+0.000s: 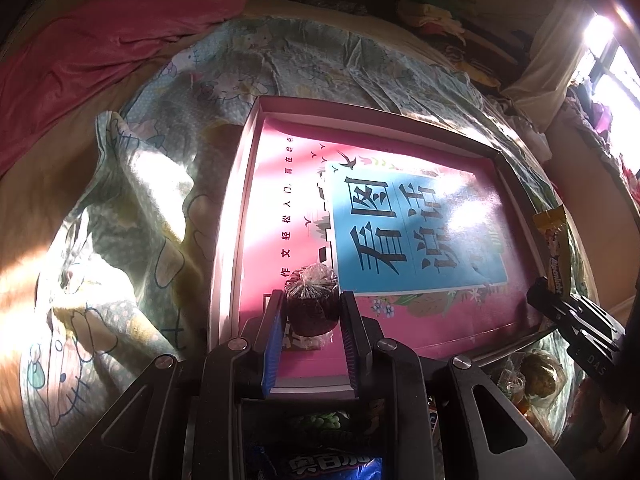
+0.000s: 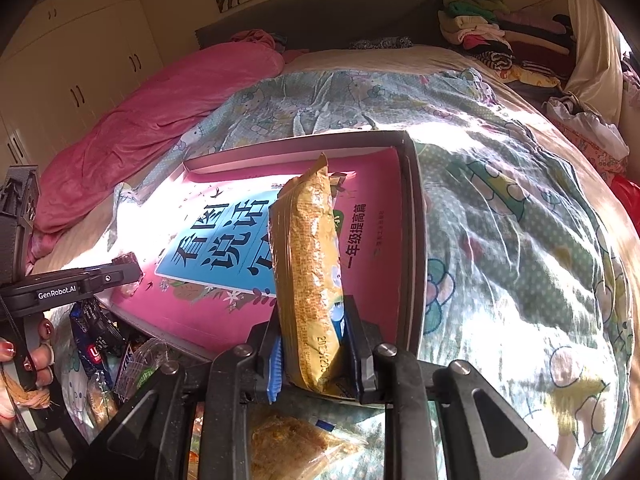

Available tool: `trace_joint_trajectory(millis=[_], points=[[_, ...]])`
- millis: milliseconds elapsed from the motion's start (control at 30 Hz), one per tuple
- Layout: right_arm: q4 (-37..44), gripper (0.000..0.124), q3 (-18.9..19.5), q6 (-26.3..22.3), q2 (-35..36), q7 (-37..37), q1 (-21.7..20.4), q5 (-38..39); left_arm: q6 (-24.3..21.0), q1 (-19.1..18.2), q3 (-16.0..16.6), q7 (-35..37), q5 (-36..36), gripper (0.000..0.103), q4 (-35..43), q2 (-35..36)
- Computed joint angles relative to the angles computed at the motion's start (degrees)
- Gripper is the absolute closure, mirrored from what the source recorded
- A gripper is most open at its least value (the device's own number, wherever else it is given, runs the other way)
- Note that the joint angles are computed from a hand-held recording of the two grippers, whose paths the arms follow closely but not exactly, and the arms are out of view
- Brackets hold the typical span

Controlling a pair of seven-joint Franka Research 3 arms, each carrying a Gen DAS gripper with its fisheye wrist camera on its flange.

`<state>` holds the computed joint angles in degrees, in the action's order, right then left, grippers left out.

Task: Organize snacks
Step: 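Open the left tool to drop the chocolate in the tray while the right tool releases the bar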

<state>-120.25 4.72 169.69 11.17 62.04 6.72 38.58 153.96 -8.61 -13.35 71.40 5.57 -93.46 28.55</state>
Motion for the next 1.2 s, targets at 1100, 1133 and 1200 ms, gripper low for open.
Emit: trace_joint_trajectory(millis=[1100,1133,1200], points=[[-0.9,0.074,1.33,2.6,-1.84,-5.34,-0.99,8.04,3.71,1.5,-0.36,0.06,-2.03,0.058,-4.84,-4.38],[-0.84,0.071,1.91,3.2,-2.02,-7.17,-1.36,10.1,4.0,1.45,-0.26,-0.05,-1.84,0.055,-5.12,-4.63],[-0.65,0.071,2.78,4.31,-2.34,-10.71,-1.88,14.43,4.74,1.87,-0.63,0.31,-2.24,0.053,-5.74,-5.12]])
